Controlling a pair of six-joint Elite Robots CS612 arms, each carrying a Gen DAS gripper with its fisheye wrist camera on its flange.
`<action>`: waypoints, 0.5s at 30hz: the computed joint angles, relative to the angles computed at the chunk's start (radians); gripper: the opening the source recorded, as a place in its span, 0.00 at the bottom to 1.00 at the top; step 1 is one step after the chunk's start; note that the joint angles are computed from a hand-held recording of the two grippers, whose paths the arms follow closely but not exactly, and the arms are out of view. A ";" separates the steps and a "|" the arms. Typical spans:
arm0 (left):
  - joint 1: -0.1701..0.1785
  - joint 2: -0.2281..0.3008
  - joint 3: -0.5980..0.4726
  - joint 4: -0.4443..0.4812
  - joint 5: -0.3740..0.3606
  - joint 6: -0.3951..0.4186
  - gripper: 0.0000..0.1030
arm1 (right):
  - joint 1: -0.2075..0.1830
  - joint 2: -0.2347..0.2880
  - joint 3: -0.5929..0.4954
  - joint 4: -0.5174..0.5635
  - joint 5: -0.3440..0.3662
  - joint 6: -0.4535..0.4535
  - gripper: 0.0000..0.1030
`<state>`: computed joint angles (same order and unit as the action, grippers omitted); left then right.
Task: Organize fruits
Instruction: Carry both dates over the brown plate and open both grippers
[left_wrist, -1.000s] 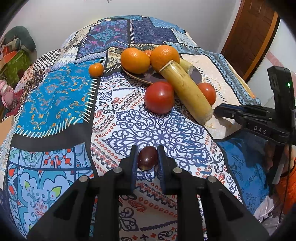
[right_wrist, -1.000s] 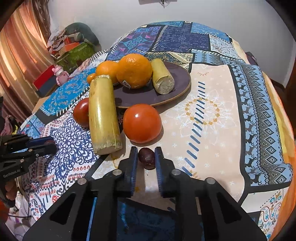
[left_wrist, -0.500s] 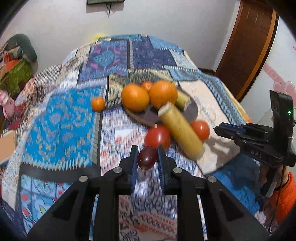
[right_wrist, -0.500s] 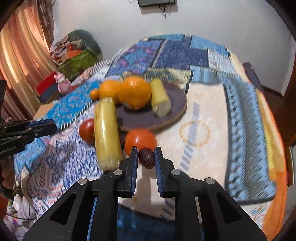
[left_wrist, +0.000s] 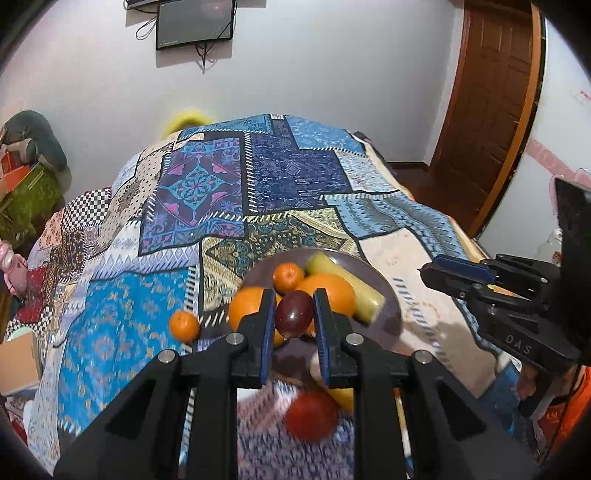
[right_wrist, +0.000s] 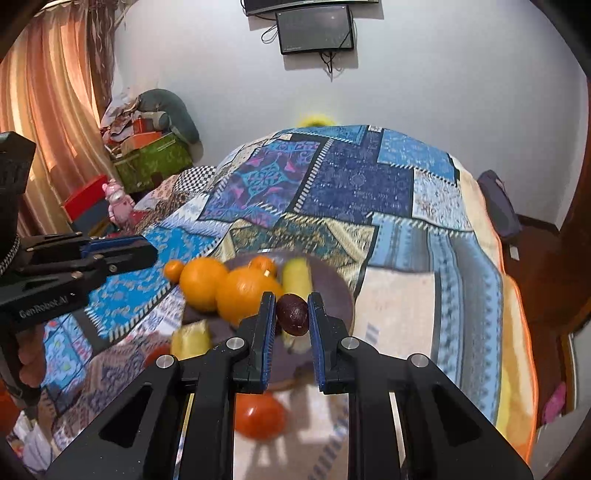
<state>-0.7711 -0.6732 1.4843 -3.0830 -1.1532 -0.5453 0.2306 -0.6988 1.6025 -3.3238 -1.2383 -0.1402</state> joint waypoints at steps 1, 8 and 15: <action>0.008 0.012 -0.022 0.016 -0.009 -0.001 0.19 | 0.000 0.005 -0.013 0.007 -0.003 0.000 0.16; 0.054 0.081 -0.134 0.106 -0.081 -0.039 0.19 | 0.006 0.057 -0.109 0.092 -0.028 -0.009 0.16; 0.077 0.130 -0.211 0.183 -0.124 -0.049 0.19 | 0.010 0.105 -0.191 0.192 -0.052 -0.006 0.16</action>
